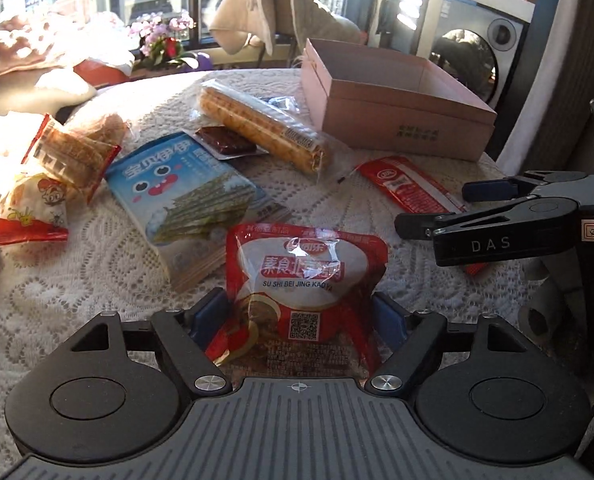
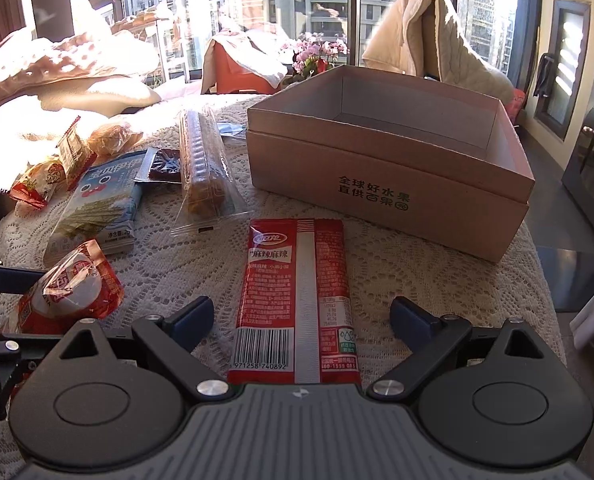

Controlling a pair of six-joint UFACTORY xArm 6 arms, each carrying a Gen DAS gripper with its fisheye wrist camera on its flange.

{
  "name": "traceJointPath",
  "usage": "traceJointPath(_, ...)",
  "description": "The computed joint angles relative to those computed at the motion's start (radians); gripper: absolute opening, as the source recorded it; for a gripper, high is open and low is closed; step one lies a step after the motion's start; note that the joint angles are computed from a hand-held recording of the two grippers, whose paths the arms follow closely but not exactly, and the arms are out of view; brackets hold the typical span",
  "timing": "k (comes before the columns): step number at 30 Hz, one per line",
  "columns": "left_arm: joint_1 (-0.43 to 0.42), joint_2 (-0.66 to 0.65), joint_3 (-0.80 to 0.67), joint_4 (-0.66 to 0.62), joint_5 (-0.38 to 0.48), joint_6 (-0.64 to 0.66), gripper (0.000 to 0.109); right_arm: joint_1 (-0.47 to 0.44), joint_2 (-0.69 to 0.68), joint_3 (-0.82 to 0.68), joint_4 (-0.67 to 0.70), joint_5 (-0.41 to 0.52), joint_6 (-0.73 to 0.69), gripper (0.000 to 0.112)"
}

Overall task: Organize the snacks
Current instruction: 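Grasp the red duck-snack bag with the left tool while the right tool holds the red packet, then lift the red packet toward the pink box with the right tool while the left tool holds the bag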

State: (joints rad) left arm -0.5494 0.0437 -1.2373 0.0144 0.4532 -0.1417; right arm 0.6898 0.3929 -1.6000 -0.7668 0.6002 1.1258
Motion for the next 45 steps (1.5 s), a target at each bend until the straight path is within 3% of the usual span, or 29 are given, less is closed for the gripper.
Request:
traceJointPath(5, 0.006, 0.009, -0.019, -0.066, 0.017, 0.023, 0.086, -0.007, 0.064, -0.093, 0.022, 0.046, -0.019, 0.095)
traceJointPath(6, 0.006, 0.016, -0.031, -0.077, 0.027, 0.03, 0.087, -0.008, 0.066, -0.096, 0.008, 0.045, -0.004, 0.091)
traceJointPath(9, 0.004, 0.033, -0.059, -0.061, 0.05, 0.02, 0.087, -0.003, 0.044, -0.07, -0.019, 0.021, -0.002, 0.054)
traceJointPath(17, -0.017, 0.107, -0.154, 0.032, 0.1, 0.025, 0.095, 0.006, -0.084, 0.089, -0.033, 0.037, 0.055, 0.053)
traceJointPath(20, -0.027, 0.123, -0.165, 0.088, 0.091, -0.006, 0.096, 0.011, -0.124, 0.143, -0.085, 0.062, 0.106, 0.055)
traceJointPath(22, -0.033, 0.125, -0.17, 0.116, 0.095, -0.044, 0.094, 0.011, -0.14, 0.172, -0.125, 0.064, 0.144, 0.064)
traceJointPath(26, -0.032, 0.113, -0.166, 0.031, 0.08, -0.019, 0.071, -0.003, -0.151, 0.199, -0.148, 0.049, 0.206, 0.079)
traceJointPath(29, -0.035, 0.118, -0.172, -0.079, 0.076, 0.051, 0.067, -0.009, -0.147, 0.197, -0.144, 0.042, 0.213, 0.084)
traceJointPath(36, -0.045, 0.139, -0.172, -0.016, 0.036, 0.013, 0.073, -0.007, -0.143, 0.193, -0.156, 0.046, 0.224, 0.085)
traceJointPath(41, -0.064, 0.181, -0.207, 0.091, 0.03, 0.0, 0.088, -0.009, -0.142, 0.194, -0.153, 0.04, 0.221, 0.088)
traceJointPath(45, -0.063, 0.222, -0.261, 0.055, 0.048, 0.03, 0.095, -0.019, -0.136, 0.193, -0.11, 0.002, 0.166, 0.099)
